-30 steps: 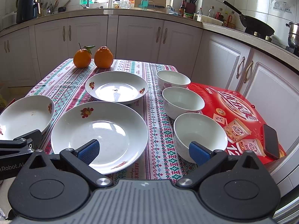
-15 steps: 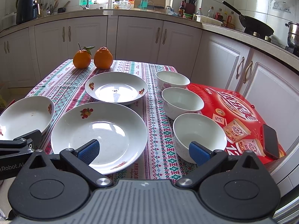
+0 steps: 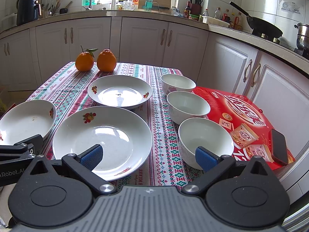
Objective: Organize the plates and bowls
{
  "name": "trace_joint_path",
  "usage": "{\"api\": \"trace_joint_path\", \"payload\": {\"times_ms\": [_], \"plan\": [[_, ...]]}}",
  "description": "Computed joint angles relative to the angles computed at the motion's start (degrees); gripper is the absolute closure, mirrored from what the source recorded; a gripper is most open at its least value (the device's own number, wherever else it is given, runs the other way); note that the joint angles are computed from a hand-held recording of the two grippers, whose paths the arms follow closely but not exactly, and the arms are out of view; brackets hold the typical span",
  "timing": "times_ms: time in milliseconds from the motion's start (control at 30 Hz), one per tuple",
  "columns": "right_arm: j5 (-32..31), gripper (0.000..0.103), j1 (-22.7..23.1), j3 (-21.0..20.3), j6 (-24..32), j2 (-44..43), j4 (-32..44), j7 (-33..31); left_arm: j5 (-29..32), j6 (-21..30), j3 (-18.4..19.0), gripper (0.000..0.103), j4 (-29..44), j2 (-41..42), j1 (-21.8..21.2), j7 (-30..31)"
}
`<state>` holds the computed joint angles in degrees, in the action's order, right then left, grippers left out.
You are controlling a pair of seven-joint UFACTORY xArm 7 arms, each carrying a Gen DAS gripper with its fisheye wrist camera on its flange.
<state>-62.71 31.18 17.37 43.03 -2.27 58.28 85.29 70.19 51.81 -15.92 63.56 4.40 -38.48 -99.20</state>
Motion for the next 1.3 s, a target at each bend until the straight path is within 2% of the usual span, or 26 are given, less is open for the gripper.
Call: {"api": "trace_joint_path", "payload": {"times_ms": [867,1100,1300], "plan": [[-0.23,0.0,-0.01,0.0,0.27,0.21,0.76,-1.36,0.14,0.0,-0.02,0.001,-0.12,-0.25,0.05,-0.43],[-1.59,0.0,-0.94,-0.89,-5.65,-0.02,0.43,-2.34,0.51,-0.86,0.19,0.001,-1.38,-1.58,1.19,0.02],[-3.94,0.0,-2.66,-2.03,-10.78,0.91,2.41,-5.73,1.39,-1.56,0.15,0.001,-4.66,-4.7,3.35,1.85]]}}
